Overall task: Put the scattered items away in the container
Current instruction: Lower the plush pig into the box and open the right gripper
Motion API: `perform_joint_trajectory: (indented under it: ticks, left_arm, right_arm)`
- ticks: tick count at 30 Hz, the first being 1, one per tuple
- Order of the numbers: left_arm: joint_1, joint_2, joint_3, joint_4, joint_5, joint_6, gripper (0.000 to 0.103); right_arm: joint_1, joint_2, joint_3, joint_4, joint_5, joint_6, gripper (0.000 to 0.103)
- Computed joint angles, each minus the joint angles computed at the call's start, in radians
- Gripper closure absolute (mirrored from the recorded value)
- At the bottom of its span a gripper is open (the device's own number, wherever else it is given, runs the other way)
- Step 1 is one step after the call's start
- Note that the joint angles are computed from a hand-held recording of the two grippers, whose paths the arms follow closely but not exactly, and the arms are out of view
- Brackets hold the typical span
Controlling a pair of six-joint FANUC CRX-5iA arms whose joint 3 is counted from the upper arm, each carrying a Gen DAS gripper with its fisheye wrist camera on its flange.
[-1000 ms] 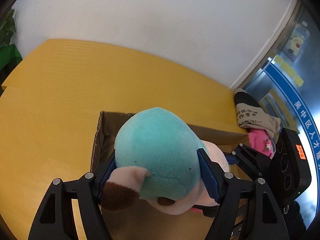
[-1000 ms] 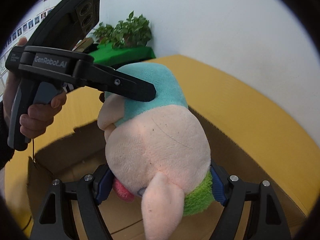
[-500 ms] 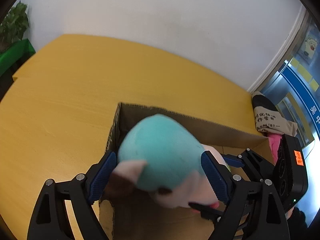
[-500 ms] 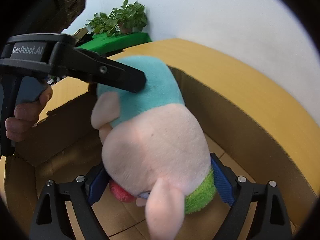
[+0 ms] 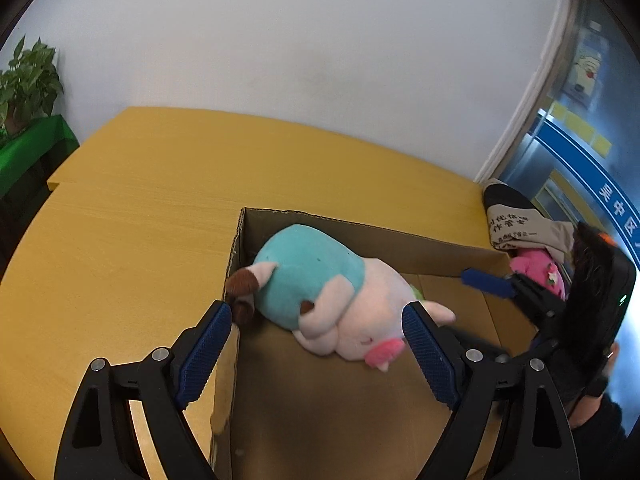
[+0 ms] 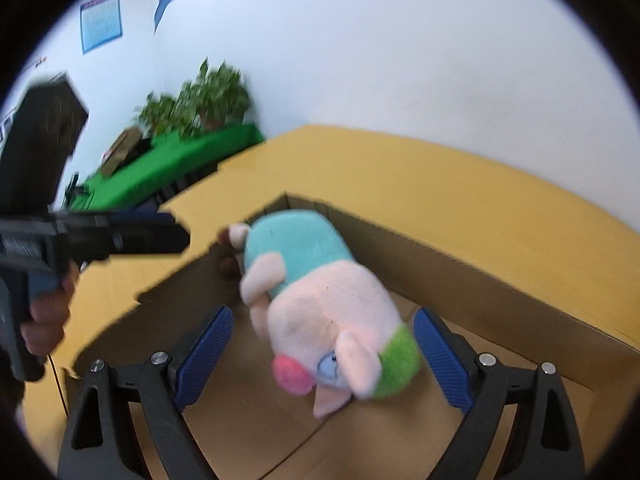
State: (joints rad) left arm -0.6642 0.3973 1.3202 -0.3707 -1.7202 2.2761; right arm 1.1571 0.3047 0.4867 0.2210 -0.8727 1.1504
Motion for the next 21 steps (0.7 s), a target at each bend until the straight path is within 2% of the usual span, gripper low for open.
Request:
perform_joint_trajectory:
  ticks: [3,4,6,11,13,15,17,19,21]
  left_arm:
    - [-0.109,0.020,0.076,-0.137,-0.057,-0.028,0.011]
    - [-0.138,0.009,0.069,-0.171,-0.060,-0.028,0.009]
    - [-0.215,0.014,0.096,-0.253,-0.076,-0.031,0.004]
    - [-0.427,0.085,0.238,-0.500,-0.156,-0.099,0.001]
    - [-0.483,0.082,0.218,-0.553,-0.166,-0.082,0.000]
    - [-0.514,0.052,0.141,-0.577,-0.155,-0.046,0.000]
    - [-0.532,0.054,0.112,-0.612,-0.198,-0.021,0.000]
    - [-0.518,0.018,0.024,-0.566,-0.194,0.038,0.000]
    - [-0.498,-0.016,-0.056,-0.508,-0.185,0.100,0.000]
  right_arm:
    - [0.059,-0.112,-0.139,0.139,0.022,-0.168,0.010]
    - [0.076,-0.141,-0.174,0.179,0.024,-0.220,0.010]
    - [0.112,-0.188,-0.215,0.243,-0.004,-0.319,0.010]
    - [0.228,-0.316,-0.400,0.448,-0.055,-0.676,0.010]
    - [0.280,-0.370,-0.484,0.527,-0.111,-0.815,0.010]
    - [0.320,-0.412,-0.539,0.566,-0.160,-0.909,0.010]
    - [0.351,-0.436,-0.572,0.592,-0.212,-0.960,0.010]
    - [0.371,-0.449,-0.598,0.613,-0.254,-0.986,0.010]
    - [0.370,-0.470,-0.636,0.612,-0.252,-0.995,0.010]
